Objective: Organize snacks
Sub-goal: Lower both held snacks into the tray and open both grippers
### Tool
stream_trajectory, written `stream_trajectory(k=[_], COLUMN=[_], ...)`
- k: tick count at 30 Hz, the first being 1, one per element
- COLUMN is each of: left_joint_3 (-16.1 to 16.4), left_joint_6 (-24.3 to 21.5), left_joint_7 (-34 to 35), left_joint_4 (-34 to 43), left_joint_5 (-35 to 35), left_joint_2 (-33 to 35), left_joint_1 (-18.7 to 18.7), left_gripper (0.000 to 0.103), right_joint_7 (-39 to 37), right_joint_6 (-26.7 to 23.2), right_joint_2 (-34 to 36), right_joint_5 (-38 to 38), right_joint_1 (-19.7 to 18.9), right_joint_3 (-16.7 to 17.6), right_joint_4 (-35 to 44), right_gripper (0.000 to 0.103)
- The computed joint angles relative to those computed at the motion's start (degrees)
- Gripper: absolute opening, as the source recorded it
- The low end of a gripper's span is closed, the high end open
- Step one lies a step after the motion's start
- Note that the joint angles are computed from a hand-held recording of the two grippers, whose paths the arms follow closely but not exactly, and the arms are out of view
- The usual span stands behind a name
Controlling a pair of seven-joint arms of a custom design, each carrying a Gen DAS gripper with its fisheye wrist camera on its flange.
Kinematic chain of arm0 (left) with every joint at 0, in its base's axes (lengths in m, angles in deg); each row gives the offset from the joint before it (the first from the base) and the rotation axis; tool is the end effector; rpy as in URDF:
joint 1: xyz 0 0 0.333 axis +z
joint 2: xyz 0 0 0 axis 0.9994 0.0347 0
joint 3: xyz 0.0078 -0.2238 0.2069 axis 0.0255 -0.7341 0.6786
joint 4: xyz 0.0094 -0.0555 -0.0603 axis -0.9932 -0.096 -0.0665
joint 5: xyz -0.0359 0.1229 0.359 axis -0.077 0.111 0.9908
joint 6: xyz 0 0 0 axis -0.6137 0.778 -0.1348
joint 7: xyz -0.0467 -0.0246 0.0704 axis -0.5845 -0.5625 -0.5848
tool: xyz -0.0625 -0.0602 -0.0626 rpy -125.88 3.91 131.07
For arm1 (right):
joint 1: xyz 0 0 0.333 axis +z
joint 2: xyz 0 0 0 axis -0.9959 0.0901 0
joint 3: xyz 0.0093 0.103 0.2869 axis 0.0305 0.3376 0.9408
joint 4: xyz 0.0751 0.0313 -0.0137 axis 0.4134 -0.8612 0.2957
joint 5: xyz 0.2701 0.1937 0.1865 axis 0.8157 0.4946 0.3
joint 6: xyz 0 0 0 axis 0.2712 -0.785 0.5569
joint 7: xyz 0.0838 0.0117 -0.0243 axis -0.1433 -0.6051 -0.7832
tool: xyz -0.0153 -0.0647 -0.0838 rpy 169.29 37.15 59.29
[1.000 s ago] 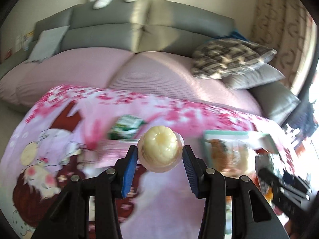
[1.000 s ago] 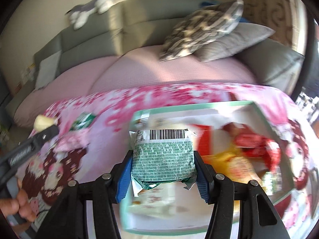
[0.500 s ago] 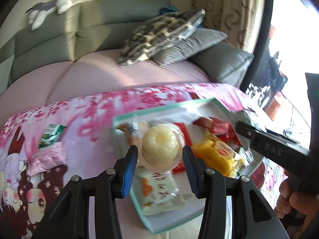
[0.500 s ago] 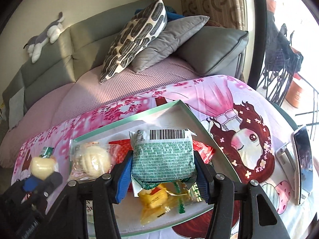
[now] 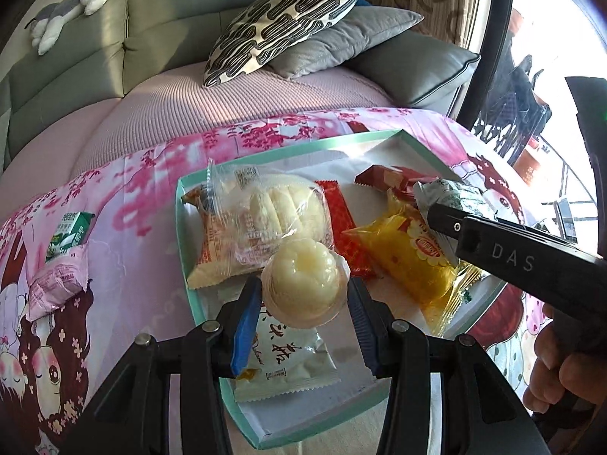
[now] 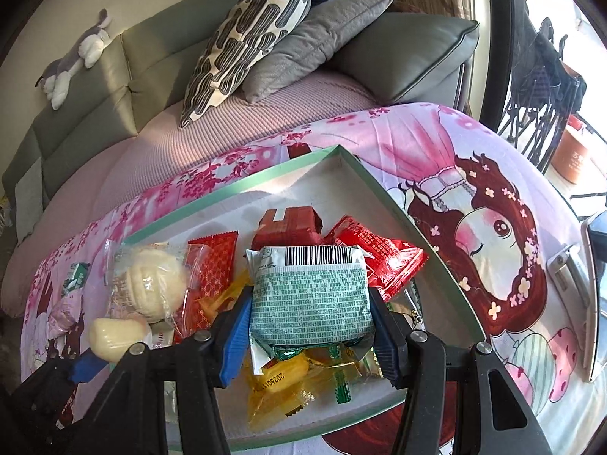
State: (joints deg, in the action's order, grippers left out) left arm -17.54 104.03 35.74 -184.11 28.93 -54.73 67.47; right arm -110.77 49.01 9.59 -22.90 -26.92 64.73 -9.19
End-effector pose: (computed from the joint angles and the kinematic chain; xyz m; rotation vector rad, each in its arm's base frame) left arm 0.4545 -0.2747 0.4712 -1.1486 2.5517 -0.9101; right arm 0.3881 0.5751 0.4836 -1.0921 2.4055 -0.7189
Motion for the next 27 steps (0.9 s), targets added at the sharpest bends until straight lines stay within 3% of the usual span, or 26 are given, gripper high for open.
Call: stream_trajectory(k=[7,23,27], left_joint_3=[-0.38,-0.81,-0.61], left_joint_6=[-0.04,-1.58,-1.84], left_joint_7=[-2.77,-5.61,-4.99], left_joint_4=[0.11,0.47,0.54], left_joint_5=[3.17,7.01,5.95], left_joint_2=[0.96,1.59,1.42], left_joint_1=[0.76,1.48,1.41], left_gripper=[0.048,0.049,0.059], right_joint_7=[-3.27,-3.83,-4.06], right_joint_6=[0.22,1.62,0.84], right_joint_2=[2.56,3.18,3.47], right_joint_5=[0.81,2.65,2.96], right_joint_1=[0.25,0.33,0.36], right_joint_3=[-0.50,-1.42,-1.48], right_joint_4=[3.80,4.37,4.92], right_gripper=[0.060,0.065,0.073])
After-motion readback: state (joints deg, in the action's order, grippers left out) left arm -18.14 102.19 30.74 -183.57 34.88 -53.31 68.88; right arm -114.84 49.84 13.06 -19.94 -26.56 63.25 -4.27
